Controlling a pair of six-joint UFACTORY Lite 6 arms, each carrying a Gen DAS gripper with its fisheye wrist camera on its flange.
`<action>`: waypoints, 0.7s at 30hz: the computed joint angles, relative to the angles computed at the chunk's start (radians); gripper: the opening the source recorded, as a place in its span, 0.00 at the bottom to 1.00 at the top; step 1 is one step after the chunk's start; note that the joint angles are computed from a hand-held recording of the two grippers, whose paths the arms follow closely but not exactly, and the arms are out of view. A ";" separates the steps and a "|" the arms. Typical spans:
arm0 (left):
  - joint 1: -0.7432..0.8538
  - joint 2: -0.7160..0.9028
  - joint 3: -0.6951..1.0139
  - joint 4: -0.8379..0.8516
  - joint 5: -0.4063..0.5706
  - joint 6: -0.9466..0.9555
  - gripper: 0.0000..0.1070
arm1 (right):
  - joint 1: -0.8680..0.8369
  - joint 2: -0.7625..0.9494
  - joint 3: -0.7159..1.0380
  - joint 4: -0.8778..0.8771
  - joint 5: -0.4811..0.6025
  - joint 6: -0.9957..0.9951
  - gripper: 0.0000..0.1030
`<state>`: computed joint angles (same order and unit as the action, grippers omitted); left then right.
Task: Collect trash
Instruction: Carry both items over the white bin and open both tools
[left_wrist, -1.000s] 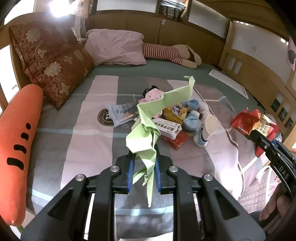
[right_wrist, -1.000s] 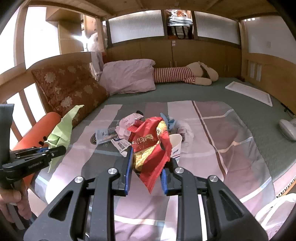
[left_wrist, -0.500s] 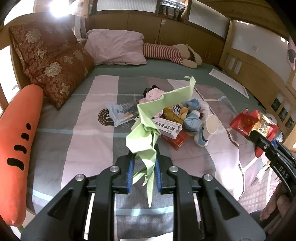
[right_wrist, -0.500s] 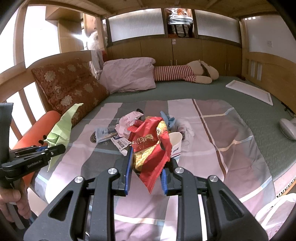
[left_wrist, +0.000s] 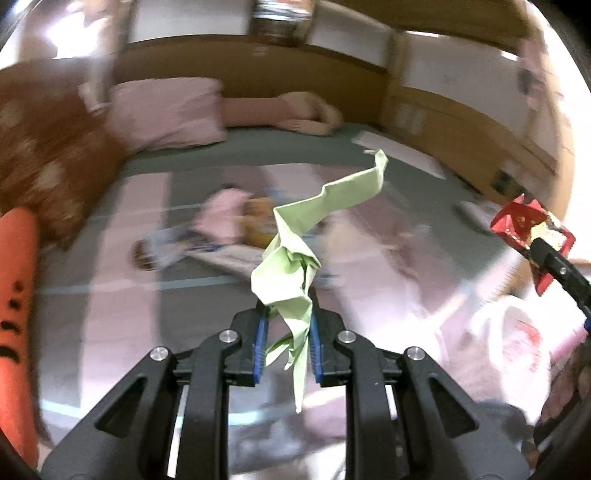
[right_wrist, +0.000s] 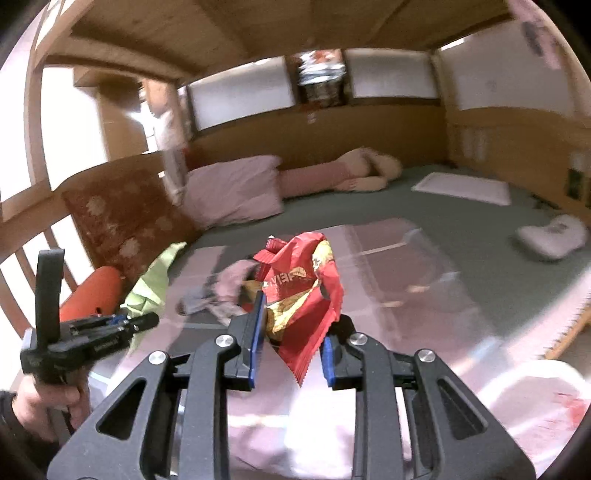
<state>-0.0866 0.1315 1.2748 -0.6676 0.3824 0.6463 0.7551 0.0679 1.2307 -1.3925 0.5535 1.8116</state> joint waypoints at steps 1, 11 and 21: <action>-0.042 -0.010 0.007 0.005 0.020 -0.014 0.19 | 0.007 -0.075 -0.064 0.021 0.039 -0.023 0.26; -0.682 0.295 0.401 0.229 0.151 -0.378 0.19 | 0.075 -0.690 -0.529 0.328 0.449 -0.278 0.27; -0.607 0.340 0.468 0.116 0.168 -0.297 0.89 | 0.143 -0.737 -0.526 0.233 0.585 -0.196 0.93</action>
<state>-0.6935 0.4712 1.7424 -0.5516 0.5502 0.3494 0.8977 -0.6688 0.7043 -1.1592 1.1385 1.6158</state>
